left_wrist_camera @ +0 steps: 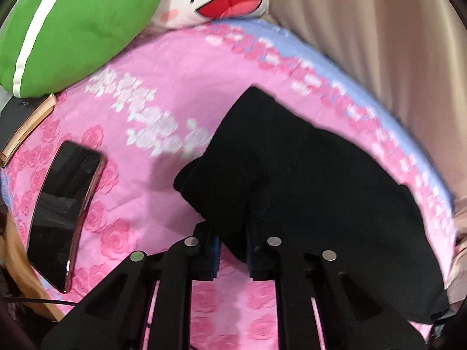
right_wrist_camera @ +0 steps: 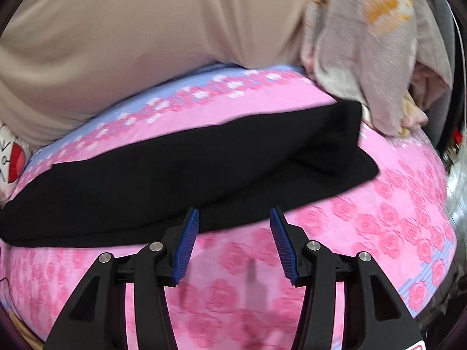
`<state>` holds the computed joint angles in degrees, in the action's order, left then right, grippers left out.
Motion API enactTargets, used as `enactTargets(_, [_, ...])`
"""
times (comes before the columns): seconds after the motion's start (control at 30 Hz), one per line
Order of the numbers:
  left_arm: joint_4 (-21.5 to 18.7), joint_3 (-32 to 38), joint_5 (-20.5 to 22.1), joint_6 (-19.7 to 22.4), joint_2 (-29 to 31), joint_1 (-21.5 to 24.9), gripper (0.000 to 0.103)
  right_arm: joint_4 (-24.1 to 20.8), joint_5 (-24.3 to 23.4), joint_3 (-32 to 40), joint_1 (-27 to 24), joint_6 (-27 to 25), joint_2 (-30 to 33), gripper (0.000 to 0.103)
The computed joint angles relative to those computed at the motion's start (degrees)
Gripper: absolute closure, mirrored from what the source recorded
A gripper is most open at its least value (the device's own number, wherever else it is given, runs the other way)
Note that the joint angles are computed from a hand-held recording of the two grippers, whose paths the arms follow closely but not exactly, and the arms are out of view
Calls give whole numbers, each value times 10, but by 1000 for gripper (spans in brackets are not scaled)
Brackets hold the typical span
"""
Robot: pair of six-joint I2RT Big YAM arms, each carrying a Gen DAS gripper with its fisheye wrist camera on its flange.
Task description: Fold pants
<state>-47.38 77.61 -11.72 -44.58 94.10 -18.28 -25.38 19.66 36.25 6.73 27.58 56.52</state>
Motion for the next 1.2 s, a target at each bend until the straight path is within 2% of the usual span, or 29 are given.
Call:
enactTargets(0.07, [-20,15,-11,1,23,-6,85,1,-28,-2,-37,7,1,53])
enactTargets(0.13, [-45,33,-65,-2,40,-25,81,19,-93,-1,-81,5,-1,52])
enactTargets(0.2, [-72,53,-107,-1,47,-42,73,29,-172,17,-137,4,18,35])
enactTargets(0.23, [-83,57,-123,-6,46,-48,66,36,-201,28,-159,4,32,31])
enactTargets(0.3, [-100,66,-152,-12,46,-56,62,54,-229,57,-193,3,77,31])
enactTargets(0.33, [-109,69,-166,-18,45,-57,58,53,-246,77,-206,-7,105,38])
enactTargets(0.37, [-113,72,-169,-18,46,-56,55,48,-254,102,-216,-13,138,67])
enactTargets(0.4, [-120,76,-174,-20,49,-55,55,26,-251,135,-219,-32,169,94])
enactTargets(0.43, [-135,84,-180,-27,53,-54,55,21,-253,148,-219,-38,175,99])
enactTargets(0.57, [-153,86,-186,-34,60,-51,54,102,-229,93,-198,-69,39,99])
enactTargets(0.63, [-152,81,-186,-40,61,-51,54,93,-194,75,-197,-90,27,98])
enactTargets(0.67, [-149,79,-184,-36,63,-51,54,69,-191,74,-210,-96,54,97])
enactTargets(0.73, [-154,84,-186,-33,74,-51,52,31,-224,76,-249,-71,117,96])
enactTargets(0.77, [-157,88,-188,-31,78,-52,50,31,-240,67,-266,-56,135,96])
enactTargets(0.8, [-163,92,-195,-31,82,-53,49,60,-260,47,-277,-45,121,93])
enactTargets(0.87, [-169,96,-204,-32,83,-56,45,58,-243,35,-280,-31,95,78])
enactTargets(0.93, [-156,88,-200,-32,74,-55,39,69,-263,29,-288,-31,78,64])
enactTargets(0.97, [-152,87,-198,-30,73,-55,36,64,-268,33,-289,-26,81,63])
enactTargets(1.03, [-152,93,-196,-28,81,-53,36,61,-264,40,-287,-39,95,64])
enactTargets(1.1, [-144,94,-195,-23,87,-50,37,44,-226,52,-270,-55,116,68])
enactTargets(1.2, [-129,83,-174,-20,75,-46,39,33,-138,28,-227,-50,74,68])
